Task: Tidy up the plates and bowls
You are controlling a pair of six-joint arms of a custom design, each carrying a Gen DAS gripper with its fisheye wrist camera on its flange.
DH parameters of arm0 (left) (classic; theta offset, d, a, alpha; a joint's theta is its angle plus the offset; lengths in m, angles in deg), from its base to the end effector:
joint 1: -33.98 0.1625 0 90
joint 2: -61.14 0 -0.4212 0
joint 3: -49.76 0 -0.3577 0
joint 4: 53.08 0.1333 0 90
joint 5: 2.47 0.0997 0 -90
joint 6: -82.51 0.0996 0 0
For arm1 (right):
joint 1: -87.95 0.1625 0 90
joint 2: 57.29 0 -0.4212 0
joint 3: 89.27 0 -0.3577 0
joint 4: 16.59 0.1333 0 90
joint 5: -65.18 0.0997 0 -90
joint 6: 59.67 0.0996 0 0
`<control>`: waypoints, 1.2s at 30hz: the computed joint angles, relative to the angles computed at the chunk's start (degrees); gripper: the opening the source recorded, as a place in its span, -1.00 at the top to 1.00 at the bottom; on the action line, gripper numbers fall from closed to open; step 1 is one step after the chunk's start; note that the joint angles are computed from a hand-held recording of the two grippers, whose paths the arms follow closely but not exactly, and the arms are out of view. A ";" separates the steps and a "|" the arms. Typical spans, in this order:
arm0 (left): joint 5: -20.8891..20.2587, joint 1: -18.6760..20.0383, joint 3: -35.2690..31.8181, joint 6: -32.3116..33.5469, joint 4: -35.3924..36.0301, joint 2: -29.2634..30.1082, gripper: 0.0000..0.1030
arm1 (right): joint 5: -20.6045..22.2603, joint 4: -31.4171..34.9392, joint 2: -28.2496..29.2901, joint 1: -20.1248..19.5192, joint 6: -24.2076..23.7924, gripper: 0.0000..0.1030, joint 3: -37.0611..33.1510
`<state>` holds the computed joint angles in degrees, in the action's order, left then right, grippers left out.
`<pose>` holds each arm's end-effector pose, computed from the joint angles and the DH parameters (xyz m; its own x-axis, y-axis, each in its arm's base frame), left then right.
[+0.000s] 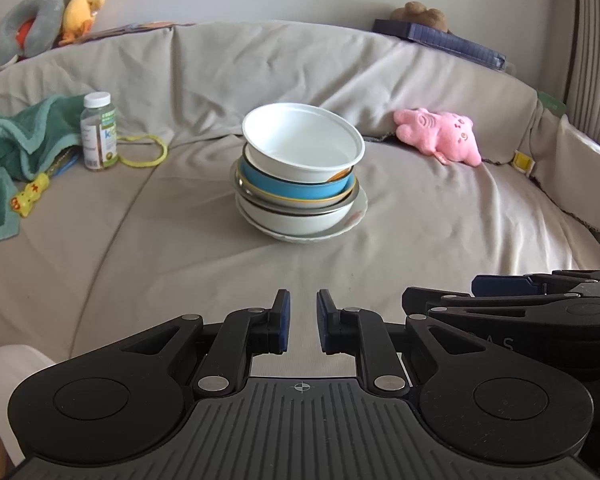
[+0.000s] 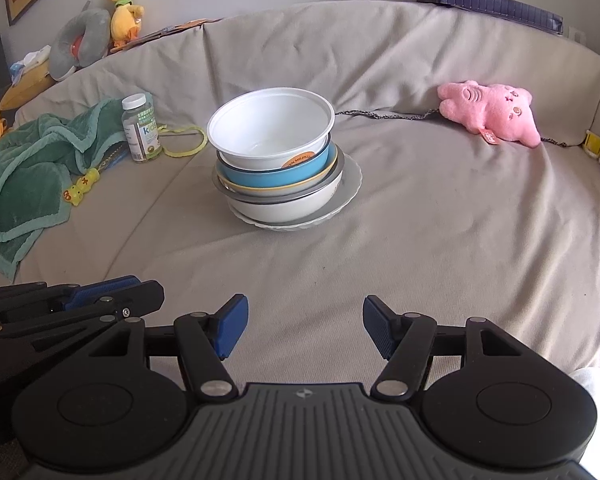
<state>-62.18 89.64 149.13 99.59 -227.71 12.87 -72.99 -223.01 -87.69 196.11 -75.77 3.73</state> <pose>-0.2070 -0.6283 0.1818 -0.6937 0.4479 -0.5641 0.7051 0.5825 -0.4045 0.2557 -0.5901 0.0993 -0.7379 0.1938 0.6465 -0.4045 0.6398 -0.6535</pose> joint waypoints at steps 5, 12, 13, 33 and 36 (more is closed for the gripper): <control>0.04 0.02 -0.02 0.07 0.15 -0.04 0.67 | 0.04 -0.14 0.08 -0.01 -0.09 -0.25 -0.04; 0.08 0.01 0.05 0.09 0.15 -0.08 0.67 | 0.05 -0.17 0.07 0.00 -0.07 -0.25 0.04; 0.09 0.02 0.06 0.07 0.19 -0.10 0.67 | 0.05 -0.17 0.07 0.00 -0.07 -0.25 0.04; -0.02 0.10 -0.10 0.23 0.30 -0.09 0.67 | -0.06 -0.11 0.21 0.03 0.04 -0.25 -0.15; 0.06 0.09 -0.09 0.15 0.24 -0.08 0.67 | -0.14 -0.23 0.33 0.16 0.18 -0.25 0.00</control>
<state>-62.12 89.73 149.03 99.75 -227.47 12.79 -73.13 -223.24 -87.36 196.27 -75.59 3.74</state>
